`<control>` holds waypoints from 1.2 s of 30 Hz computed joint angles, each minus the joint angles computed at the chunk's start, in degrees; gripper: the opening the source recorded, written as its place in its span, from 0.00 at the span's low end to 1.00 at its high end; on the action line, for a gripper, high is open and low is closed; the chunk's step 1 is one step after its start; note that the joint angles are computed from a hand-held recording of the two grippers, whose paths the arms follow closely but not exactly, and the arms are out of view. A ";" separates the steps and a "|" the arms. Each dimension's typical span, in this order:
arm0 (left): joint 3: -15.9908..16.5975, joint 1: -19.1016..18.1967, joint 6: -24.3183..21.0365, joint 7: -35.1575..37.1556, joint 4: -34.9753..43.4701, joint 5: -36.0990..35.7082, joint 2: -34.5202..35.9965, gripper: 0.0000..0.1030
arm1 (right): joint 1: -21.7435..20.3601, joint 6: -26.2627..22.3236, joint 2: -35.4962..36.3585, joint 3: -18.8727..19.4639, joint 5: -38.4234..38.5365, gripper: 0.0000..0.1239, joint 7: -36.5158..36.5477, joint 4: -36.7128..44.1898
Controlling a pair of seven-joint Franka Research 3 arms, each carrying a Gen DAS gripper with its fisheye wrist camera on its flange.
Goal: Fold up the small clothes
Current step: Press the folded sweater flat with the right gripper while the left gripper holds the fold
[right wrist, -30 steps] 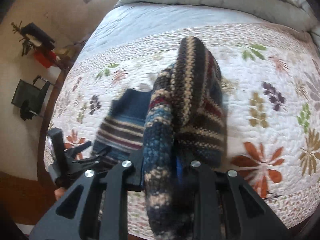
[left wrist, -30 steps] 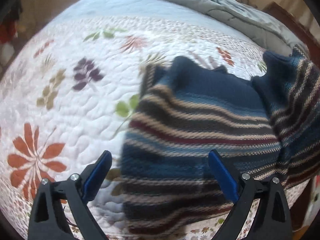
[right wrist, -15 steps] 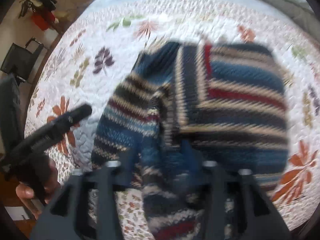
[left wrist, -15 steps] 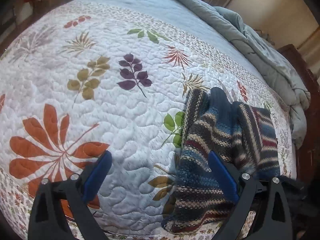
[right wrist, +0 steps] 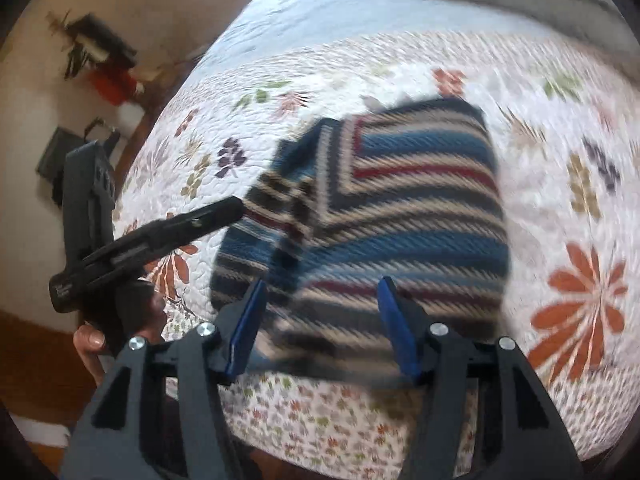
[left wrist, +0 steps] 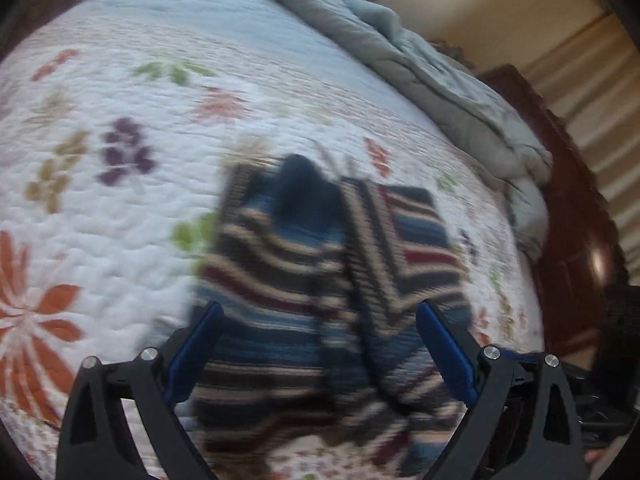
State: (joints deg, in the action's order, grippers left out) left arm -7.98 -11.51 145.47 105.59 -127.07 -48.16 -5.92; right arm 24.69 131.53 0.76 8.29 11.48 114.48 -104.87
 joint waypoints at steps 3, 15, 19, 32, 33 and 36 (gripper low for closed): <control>-0.40 -0.84 -4.43 2.36 2.40 -3.80 1.74 0.94 | -0.91 1.02 -2.69 -0.67 3.10 0.45 -0.72 -4.64; -5.49 -0.92 -8.23 -6.86 9.21 7.51 9.22 0.93 | -2.70 2.84 -6.27 -0.91 2.94 0.43 -2.66 -11.24; -5.99 -0.39 -7.43 -3.49 8.55 1.82 8.75 0.65 | -3.34 3.16 -7.70 -1.28 4.43 0.44 -3.23 -13.41; -5.41 0.36 -1.36 -3.64 5.06 -5.59 6.62 0.13 | -4.06 5.53 -9.07 -1.45 7.13 0.46 -5.20 -15.81; -4.88 0.54 -0.97 -2.81 4.18 -6.44 5.19 0.12 | -3.98 5.86 -9.18 -1.48 7.64 0.46 -5.80 -15.79; -3.25 0.40 0.40 -1.23 2.12 -6.47 1.84 0.10 | -3.52 7.08 -8.92 -1.54 9.69 0.47 -8.23 -15.40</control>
State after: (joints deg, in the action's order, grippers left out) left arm -11.23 -11.11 145.87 104.36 -124.95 -54.63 -4.07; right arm 21.17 138.61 -8.15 6.76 21.17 106.25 -120.27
